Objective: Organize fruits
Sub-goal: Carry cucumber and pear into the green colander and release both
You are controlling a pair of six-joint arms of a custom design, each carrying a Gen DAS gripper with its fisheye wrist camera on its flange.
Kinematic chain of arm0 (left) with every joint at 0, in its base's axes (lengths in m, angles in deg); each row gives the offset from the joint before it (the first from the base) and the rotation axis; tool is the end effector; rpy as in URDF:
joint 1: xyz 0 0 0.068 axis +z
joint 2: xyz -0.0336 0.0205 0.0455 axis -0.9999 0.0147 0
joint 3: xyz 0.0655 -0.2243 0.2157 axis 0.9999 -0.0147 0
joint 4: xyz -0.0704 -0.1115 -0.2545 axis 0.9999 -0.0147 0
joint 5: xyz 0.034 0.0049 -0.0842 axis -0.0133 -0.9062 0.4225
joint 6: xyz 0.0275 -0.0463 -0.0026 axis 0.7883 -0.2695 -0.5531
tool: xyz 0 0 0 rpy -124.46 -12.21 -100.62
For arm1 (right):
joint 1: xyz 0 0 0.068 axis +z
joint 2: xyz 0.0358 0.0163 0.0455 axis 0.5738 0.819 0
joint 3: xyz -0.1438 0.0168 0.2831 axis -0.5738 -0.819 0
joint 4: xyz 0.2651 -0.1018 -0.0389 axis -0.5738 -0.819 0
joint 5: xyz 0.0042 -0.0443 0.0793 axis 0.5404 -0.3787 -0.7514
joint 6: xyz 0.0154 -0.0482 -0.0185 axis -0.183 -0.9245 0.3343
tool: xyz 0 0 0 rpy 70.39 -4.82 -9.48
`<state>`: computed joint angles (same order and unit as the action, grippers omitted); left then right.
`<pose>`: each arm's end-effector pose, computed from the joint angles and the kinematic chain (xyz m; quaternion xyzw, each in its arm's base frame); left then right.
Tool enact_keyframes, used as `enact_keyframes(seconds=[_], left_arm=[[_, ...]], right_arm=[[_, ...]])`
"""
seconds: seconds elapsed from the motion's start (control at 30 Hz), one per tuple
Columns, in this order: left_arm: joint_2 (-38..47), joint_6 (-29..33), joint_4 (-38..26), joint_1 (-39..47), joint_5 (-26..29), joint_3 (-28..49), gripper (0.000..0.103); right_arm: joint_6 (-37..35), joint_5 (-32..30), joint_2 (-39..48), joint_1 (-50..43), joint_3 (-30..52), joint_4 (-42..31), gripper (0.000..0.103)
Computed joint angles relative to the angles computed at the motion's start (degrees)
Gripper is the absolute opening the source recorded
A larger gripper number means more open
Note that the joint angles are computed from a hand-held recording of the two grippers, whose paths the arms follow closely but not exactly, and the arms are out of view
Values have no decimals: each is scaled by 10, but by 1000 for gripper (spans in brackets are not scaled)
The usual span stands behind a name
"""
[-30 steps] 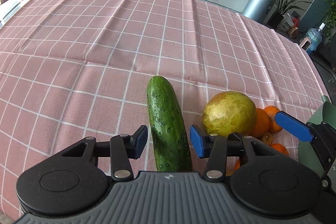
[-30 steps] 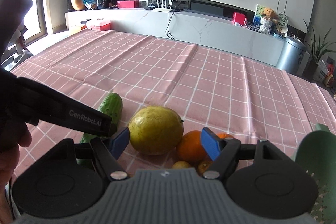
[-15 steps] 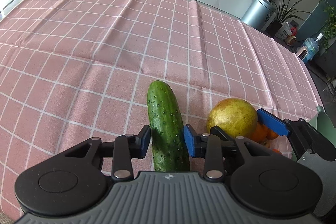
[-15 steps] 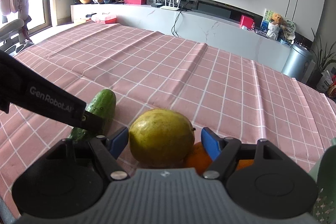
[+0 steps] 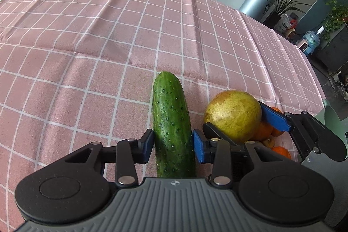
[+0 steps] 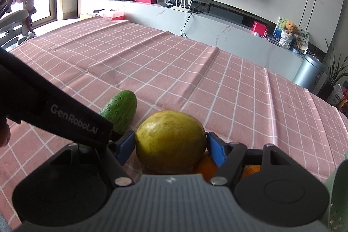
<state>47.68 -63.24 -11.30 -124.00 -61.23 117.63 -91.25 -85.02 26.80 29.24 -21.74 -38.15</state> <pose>0.2412 -0.1613 0.1400 -0.1271 0.9461 -0.1344 0.2658 0.2619 -0.0111 0.1159 -0.2957 0.8568 0.0685 0.4169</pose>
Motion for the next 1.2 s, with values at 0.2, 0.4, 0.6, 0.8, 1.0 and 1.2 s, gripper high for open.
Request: enact_keyframes(seconds=[0.2, 0.4, 0.6, 0.8, 1.0, 1.2], left_arm=[[-20, -22, 27, 4, -8, -23, 42], [-58, -26, 30, -38, -82, -36, 42], [-94, -17, 10, -109, -174, -29, 42], [-112, 3, -40, -193, -286, 18, 42], [-97, 29, -60, -250, -338, 89, 42], [-51, 92, -1, -255, -298, 154, 42]], right_arm=[[12, -17, -30, -20, -18, 18, 67], [23, -69, -94, -82, -32, -9, 68], [6, -134, -166, -174, -9, -126, 68], [-18, -205, -226, -277, 26, -250, 68], [-74, -250, -205, -376, 100, -404, 68], [-128, -244, -168, -438, 167, -484, 68]])
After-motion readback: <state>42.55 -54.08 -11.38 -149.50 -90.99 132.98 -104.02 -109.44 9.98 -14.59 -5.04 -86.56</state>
